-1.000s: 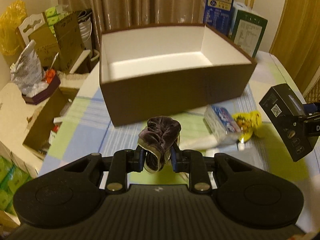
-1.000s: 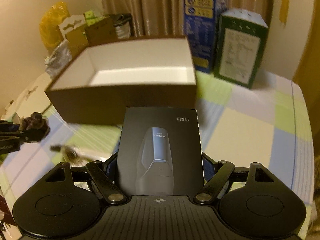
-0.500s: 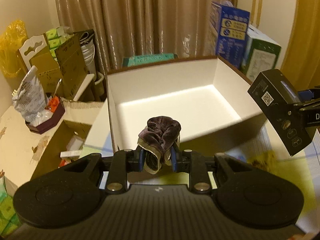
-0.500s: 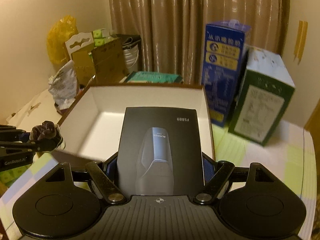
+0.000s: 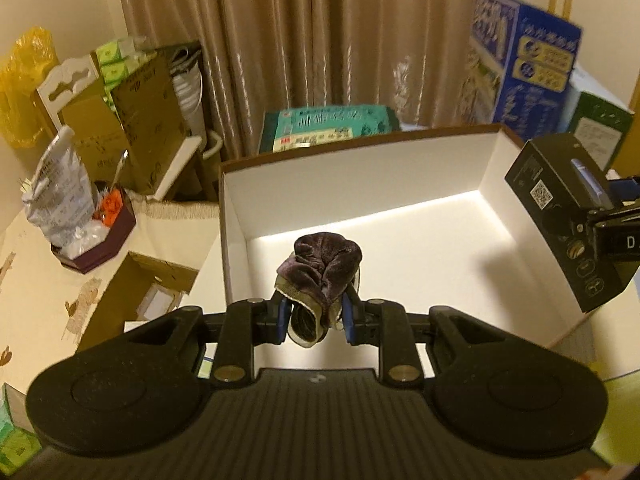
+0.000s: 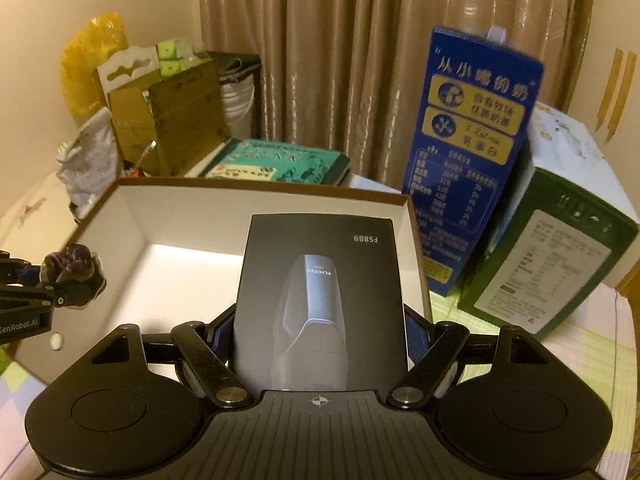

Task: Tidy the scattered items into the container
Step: 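Lift and carry the black box and scrunchie over the cardboard box with both tools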

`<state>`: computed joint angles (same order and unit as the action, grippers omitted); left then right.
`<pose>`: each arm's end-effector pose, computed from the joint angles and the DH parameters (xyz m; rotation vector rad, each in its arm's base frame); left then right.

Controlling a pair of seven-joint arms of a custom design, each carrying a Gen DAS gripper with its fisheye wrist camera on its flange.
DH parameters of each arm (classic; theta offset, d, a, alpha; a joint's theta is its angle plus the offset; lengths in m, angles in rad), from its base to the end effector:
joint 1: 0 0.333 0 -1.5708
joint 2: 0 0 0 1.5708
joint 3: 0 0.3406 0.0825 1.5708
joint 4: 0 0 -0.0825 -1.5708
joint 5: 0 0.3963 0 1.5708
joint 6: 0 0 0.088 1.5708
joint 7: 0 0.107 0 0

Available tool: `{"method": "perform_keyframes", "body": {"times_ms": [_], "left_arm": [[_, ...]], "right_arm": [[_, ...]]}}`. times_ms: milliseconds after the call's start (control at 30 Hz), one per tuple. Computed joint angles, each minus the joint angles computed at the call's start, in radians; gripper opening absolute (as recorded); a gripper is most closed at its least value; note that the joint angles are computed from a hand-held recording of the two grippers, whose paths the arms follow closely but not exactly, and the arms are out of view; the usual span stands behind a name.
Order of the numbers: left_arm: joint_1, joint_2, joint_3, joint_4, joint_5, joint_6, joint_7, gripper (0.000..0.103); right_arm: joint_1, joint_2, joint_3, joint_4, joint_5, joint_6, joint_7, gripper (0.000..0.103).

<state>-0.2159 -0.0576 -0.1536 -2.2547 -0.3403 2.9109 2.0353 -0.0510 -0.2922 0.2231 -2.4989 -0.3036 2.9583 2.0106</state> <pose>0.5355 -0.1868 0.4860 -1.2978 2.2756 -0.8361 0.4740 0.1083 0.4885 -1.7972 1.7518 -0.7081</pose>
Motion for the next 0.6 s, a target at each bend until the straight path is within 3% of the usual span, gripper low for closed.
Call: {"method": "perform_keyframes", "body": {"times_ms": [267, 367, 433, 600], "left_arm": [[0.041, 0.090, -0.033, 0.053, 0.170, -0.062, -0.150, 0.025], [0.047, 0.100, -0.038, 0.041, 0.291, -0.023, -0.212, 0.028], [0.053, 0.106, -0.047, 0.045, 0.295, -0.023, -0.206, 0.031], [0.051, 0.117, -0.045, 0.039, 0.436, 0.011, -0.293, 0.034]], "right_arm": [[0.016, 0.085, -0.022, 0.034, -0.048, -0.024, 0.021, 0.076], [0.029, 0.105, -0.035, 0.041, -0.079, -0.037, 0.043, 0.076], [0.044, 0.112, -0.050, 0.043, -0.089, -0.045, 0.051, 0.076], [0.066, 0.115, -0.076, 0.039, -0.106, -0.058, 0.048, 0.077]]}}
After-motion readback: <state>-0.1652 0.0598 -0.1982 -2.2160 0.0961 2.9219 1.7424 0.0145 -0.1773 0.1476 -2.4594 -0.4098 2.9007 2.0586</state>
